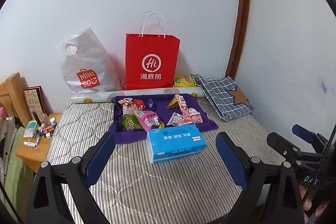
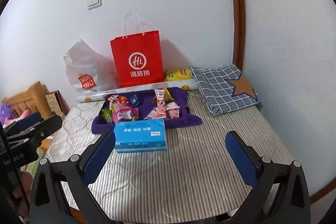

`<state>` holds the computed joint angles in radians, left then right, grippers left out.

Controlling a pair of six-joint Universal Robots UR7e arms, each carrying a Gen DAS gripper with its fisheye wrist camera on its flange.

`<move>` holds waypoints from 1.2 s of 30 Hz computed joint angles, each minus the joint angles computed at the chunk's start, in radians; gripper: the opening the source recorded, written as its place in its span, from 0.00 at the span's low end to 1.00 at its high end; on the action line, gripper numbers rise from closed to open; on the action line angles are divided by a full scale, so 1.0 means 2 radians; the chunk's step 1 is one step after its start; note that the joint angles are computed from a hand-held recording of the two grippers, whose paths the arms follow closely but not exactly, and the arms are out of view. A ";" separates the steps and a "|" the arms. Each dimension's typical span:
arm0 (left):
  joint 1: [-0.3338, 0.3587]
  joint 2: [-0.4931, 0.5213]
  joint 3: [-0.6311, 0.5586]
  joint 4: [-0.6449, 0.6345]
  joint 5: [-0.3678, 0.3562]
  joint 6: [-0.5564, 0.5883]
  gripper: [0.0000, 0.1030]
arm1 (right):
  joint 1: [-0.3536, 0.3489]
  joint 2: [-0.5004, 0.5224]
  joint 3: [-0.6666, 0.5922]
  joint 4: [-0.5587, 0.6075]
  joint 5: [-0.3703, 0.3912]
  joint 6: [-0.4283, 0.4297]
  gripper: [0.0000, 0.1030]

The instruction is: Organize snacks

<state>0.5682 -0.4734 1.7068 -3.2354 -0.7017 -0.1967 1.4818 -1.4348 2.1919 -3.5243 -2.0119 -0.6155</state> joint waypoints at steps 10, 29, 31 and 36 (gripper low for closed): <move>-0.002 0.004 0.001 -0.008 0.012 0.000 0.94 | 0.008 0.023 0.001 -0.047 -0.035 -0.025 1.00; -0.002 0.004 0.003 -0.013 0.012 0.003 0.94 | 0.011 0.019 0.008 -0.058 -0.030 -0.027 1.00; -0.003 0.003 0.004 -0.013 0.014 0.002 0.94 | 0.010 0.019 0.009 -0.059 -0.028 -0.026 1.00; -0.002 0.004 0.003 -0.009 0.014 0.000 0.94 | 0.008 0.017 0.011 -0.060 -0.025 -0.027 1.00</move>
<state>0.5650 -0.4663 1.7119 -3.2526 -0.6735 -0.1974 1.4986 -1.4001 2.2135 -3.6438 -2.0623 -0.6690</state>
